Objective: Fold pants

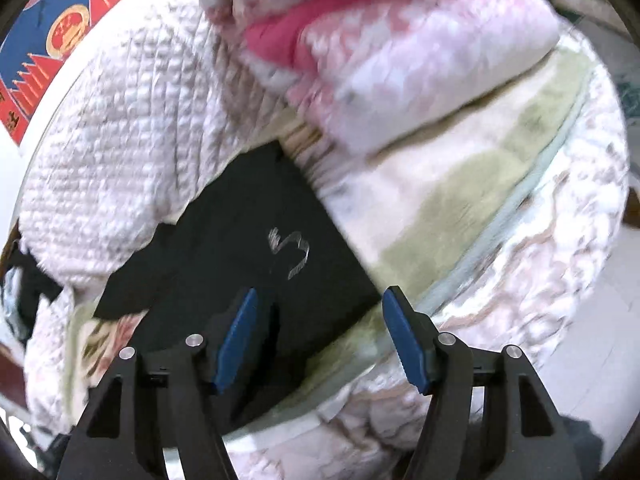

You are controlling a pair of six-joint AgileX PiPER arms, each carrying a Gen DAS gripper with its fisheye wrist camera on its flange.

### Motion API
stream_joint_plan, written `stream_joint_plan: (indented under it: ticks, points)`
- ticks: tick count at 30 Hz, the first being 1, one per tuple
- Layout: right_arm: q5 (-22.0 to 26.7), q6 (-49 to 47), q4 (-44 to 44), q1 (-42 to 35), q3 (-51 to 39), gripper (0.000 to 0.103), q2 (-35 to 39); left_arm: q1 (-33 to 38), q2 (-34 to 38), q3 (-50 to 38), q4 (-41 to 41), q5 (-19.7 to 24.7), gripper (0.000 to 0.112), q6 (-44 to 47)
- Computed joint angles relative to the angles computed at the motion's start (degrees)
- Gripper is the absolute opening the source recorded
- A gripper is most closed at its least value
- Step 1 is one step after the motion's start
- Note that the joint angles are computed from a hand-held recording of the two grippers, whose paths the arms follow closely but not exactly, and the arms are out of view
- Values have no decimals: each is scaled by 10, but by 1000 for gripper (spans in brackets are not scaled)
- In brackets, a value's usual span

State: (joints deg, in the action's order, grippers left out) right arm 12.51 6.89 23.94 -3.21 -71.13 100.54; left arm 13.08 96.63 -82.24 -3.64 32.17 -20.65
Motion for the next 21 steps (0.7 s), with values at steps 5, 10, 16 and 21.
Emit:
stream_joint_plan:
  ticks: [5, 10, 16, 21]
  points:
    - [21, -83, 1, 44, -83, 65, 37, -15, 85, -119, -182, 93, 42, 229]
    - [148, -123, -49, 75, -257, 65, 143, -61, 208, -262, -190, 216, 42, 288]
    - [194, -58, -152, 81, -334, 63, 218, -98, 244, -310, -32, 186, 42, 192]
    - [110, -15, -216, 94, -256, 64, 169, -102, 220, -270, 20, 147, 42, 146]
